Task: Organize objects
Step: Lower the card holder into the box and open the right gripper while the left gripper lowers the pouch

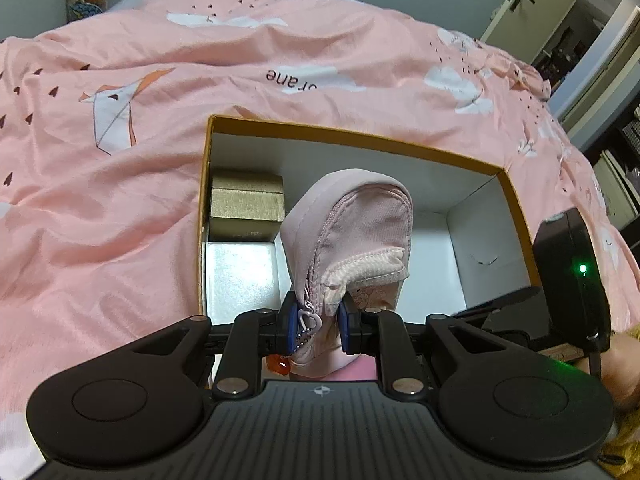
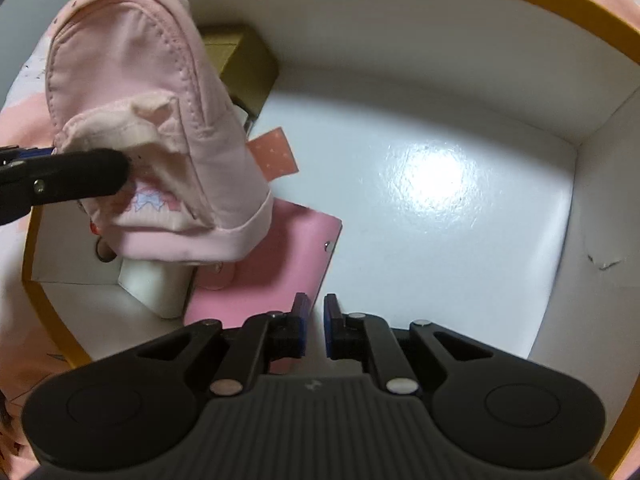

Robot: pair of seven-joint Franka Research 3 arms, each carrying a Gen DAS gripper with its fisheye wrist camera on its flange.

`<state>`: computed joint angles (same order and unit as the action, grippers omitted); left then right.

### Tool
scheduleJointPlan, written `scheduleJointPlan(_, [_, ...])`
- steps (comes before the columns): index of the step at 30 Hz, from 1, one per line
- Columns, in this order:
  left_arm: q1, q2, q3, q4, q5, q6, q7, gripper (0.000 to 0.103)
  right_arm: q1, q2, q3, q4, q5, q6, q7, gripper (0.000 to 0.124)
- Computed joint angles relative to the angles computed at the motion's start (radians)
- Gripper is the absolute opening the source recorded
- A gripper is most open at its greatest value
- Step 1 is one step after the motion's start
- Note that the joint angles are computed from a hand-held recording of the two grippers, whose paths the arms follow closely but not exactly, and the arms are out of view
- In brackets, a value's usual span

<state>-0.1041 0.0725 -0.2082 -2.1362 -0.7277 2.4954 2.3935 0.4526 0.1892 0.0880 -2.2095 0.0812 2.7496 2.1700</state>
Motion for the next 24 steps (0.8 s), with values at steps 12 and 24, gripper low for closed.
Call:
scheduleJointPlan(12, [0.013, 0.02, 0.004, 0.038, 0.046, -0.073, -0.029, 0.022, -0.015, 0.022, 0.005, 0.034, 0.025, -0.035, -0.058, 0.006])
scheduleJointPlan(24, [0.019, 0.139, -0.007, 0.207, 0.283, -0.331, -0.163, 0.023, 0.006, -0.16, -0.04, -0.144, -0.301, 0.058, 0.25, 0.007])
